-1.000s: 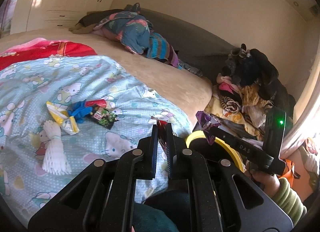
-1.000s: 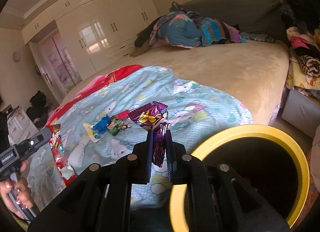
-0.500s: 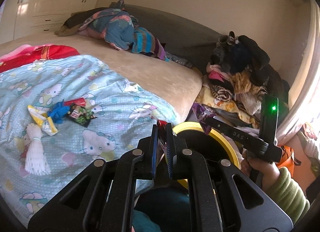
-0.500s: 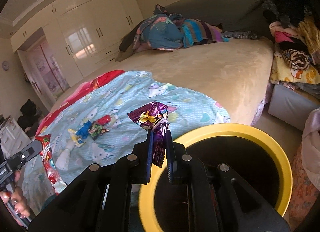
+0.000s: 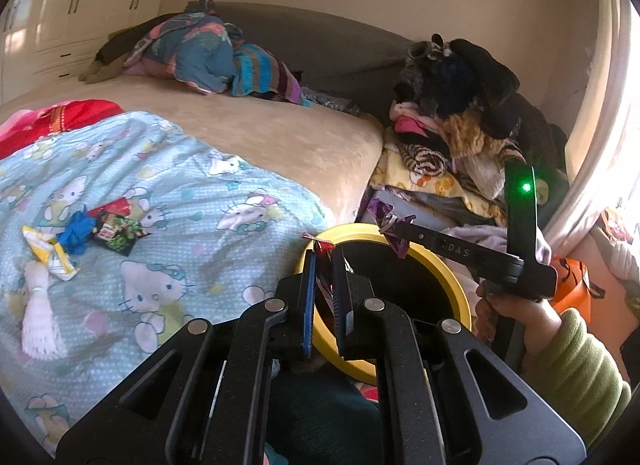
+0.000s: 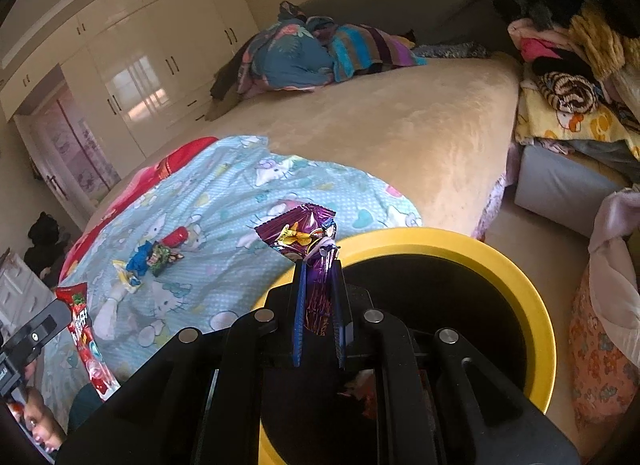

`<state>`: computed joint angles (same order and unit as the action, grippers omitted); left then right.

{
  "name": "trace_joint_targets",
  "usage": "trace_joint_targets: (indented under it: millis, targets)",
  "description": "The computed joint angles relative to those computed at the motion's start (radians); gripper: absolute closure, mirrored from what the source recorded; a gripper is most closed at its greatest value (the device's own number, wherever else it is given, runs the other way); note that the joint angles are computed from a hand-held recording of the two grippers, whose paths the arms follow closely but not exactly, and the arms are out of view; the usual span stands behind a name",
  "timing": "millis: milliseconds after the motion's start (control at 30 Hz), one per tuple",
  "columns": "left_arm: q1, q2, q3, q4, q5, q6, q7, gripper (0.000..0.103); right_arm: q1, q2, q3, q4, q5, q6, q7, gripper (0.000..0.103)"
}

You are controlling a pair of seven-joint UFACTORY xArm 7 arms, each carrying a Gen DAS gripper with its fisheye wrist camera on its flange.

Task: Collect trash
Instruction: 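Carry the purple and red wrappers over the yellow-rimmed bin with both tools, then open the right tool over the bin while the left tool releases its wrapper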

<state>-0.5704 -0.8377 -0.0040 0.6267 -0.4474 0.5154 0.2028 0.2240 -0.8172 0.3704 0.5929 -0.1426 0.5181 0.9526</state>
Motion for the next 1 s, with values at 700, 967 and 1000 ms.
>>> trace_joint_targets:
  millis: [700,967,1000]
  targets:
    - [-0.050,0.184,-0.077,0.050,0.029,-0.075,-0.014,0.098,0.014,-0.091,-0.067,-0.117,0.056,0.038,-0.002,0.090]
    - [-0.059,0.220,-0.078,0.057,0.022,-0.085,-0.018,0.050,0.012,-0.096,-0.078,-0.140,0.088,0.069,0.002,0.063]
    - [-0.053,0.218,-0.080,0.056,0.025,-0.084,-0.025,0.041,0.009,-0.098,-0.076,-0.142,0.087,0.070,0.007,0.059]
